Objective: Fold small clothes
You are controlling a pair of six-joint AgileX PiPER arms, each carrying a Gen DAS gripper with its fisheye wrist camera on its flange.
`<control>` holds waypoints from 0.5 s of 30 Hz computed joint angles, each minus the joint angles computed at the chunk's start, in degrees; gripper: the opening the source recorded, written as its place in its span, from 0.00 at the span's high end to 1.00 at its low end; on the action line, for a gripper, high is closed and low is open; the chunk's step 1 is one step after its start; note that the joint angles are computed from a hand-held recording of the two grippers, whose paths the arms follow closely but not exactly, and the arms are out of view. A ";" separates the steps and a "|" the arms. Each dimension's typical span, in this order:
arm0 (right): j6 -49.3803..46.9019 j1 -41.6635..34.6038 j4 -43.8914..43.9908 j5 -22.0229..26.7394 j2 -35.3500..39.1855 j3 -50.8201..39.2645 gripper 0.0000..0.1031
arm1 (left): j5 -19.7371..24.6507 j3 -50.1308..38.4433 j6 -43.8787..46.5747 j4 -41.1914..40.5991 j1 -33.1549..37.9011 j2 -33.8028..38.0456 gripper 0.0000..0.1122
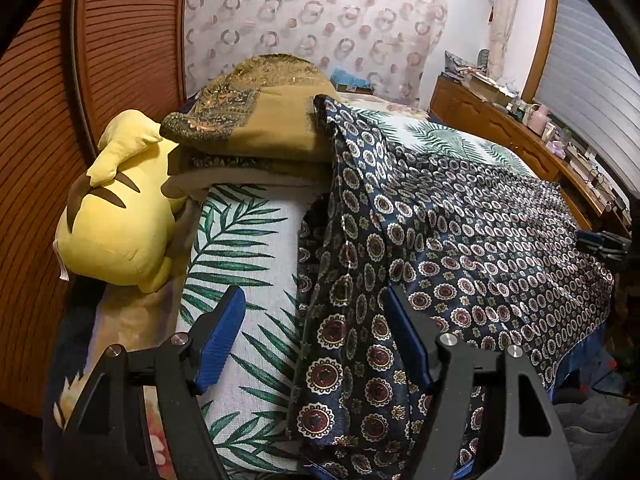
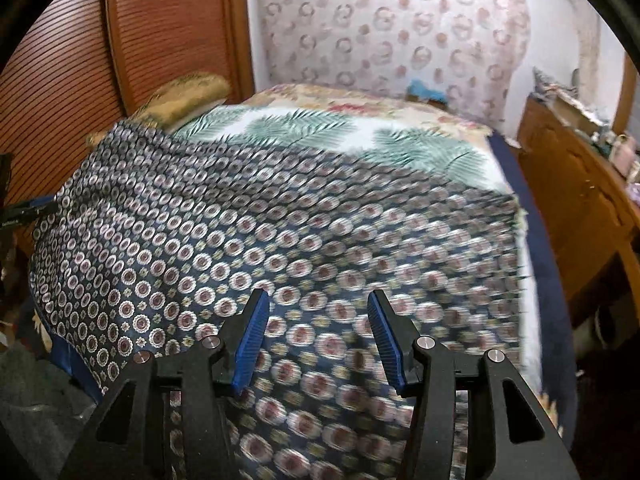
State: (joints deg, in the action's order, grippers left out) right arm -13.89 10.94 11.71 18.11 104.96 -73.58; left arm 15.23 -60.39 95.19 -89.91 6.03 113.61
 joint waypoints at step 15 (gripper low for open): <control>21.68 5.09 -20.67 -8.70 7.77 0.36 0.24 | 0.48 2.92 7.30 -7.02 1.42 0.85 0.35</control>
State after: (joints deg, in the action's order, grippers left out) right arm 7.79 16.03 -8.96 9.41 112.73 -73.22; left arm 15.71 -57.47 102.50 -96.94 7.46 114.45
